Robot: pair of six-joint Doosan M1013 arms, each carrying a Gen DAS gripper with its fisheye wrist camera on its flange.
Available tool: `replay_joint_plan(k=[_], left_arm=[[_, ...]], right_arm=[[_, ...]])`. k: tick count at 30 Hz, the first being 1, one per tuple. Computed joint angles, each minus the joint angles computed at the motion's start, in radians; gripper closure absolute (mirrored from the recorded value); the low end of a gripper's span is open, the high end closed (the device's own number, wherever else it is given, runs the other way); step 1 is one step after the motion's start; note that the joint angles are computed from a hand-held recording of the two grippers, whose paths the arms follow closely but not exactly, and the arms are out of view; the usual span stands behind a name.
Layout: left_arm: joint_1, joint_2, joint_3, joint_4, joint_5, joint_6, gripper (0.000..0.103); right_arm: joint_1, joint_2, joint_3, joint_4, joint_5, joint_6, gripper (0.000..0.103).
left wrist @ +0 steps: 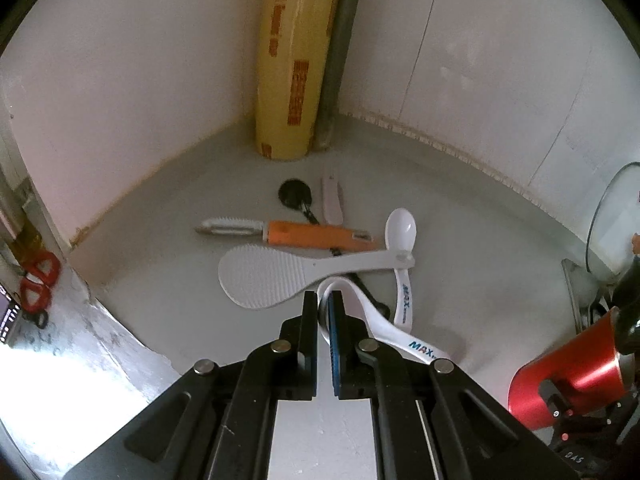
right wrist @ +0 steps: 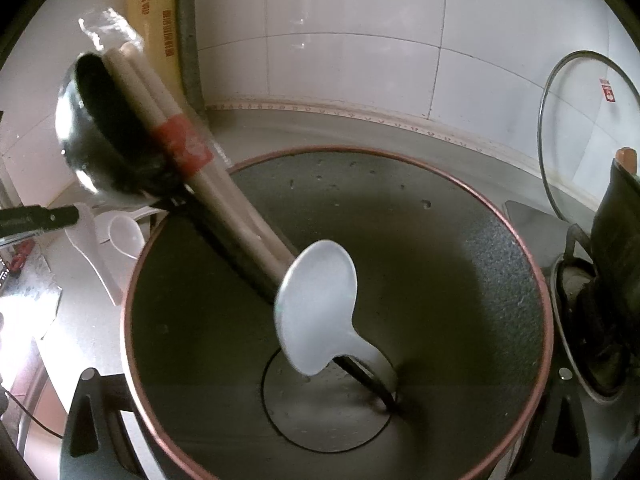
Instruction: Organize utensils
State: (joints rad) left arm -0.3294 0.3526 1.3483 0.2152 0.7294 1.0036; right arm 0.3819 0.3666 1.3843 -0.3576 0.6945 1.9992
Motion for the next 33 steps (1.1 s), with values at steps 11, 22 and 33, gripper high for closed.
replay_joint_plan(k=[11, 22, 33], left_arm=[[-0.028, -0.05, 0.002, 0.16, -0.081, -0.071, 0.098], [-0.06, -0.087, -0.007, 0.235, -0.168, -0.054, 0.098], [-0.099, -0.089, -0.063, 0.228, -0.253, 0.057, 0.098]], right_arm=[[0.005, 0.003, -0.004, 0.007, 0.002, -0.005, 0.0], [0.0, -0.003, 0.003, 0.022, 0.003, -0.024, 0.0], [-0.004, 0.0, 0.0, 0.039, 0.003, -0.042, 0.0]])
